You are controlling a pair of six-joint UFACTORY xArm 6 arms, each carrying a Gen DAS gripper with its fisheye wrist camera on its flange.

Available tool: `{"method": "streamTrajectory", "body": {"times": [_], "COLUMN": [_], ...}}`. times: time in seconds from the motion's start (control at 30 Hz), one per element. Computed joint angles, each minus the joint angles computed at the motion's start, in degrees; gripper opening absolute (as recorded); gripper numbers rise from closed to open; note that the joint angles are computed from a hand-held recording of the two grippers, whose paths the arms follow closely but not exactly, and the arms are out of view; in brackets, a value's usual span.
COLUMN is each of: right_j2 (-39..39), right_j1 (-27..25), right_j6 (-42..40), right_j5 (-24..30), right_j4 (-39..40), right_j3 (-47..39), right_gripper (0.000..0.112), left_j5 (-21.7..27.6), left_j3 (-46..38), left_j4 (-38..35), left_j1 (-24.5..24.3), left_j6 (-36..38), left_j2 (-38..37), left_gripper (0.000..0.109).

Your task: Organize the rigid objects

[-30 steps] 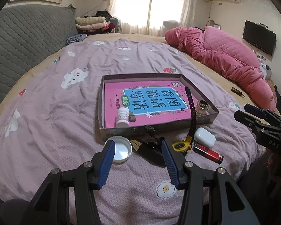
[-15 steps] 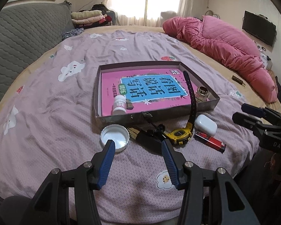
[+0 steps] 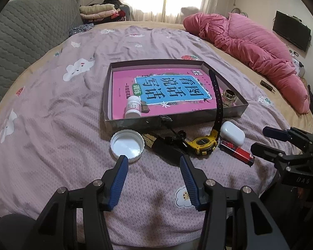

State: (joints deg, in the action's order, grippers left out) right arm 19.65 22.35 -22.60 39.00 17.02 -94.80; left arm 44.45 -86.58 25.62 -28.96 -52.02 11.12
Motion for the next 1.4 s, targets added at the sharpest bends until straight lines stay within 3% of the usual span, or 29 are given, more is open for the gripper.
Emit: {"method": "streamTrajectory", "body": {"times": [1.4], "right_j2": [7.03], "right_j1": [-0.45], "right_j6": [1.47], "right_j5": [10.9], "right_j4": [-0.08], "right_j3": [-7.8], "right_gripper": [0.07], "left_j5": [1.72], "left_j3": [-0.06], "left_j4": [-8.87], "left_j1": [2.13], "left_j6": [2.85], "left_j2": [1.54], "left_gripper": [0.051]}}
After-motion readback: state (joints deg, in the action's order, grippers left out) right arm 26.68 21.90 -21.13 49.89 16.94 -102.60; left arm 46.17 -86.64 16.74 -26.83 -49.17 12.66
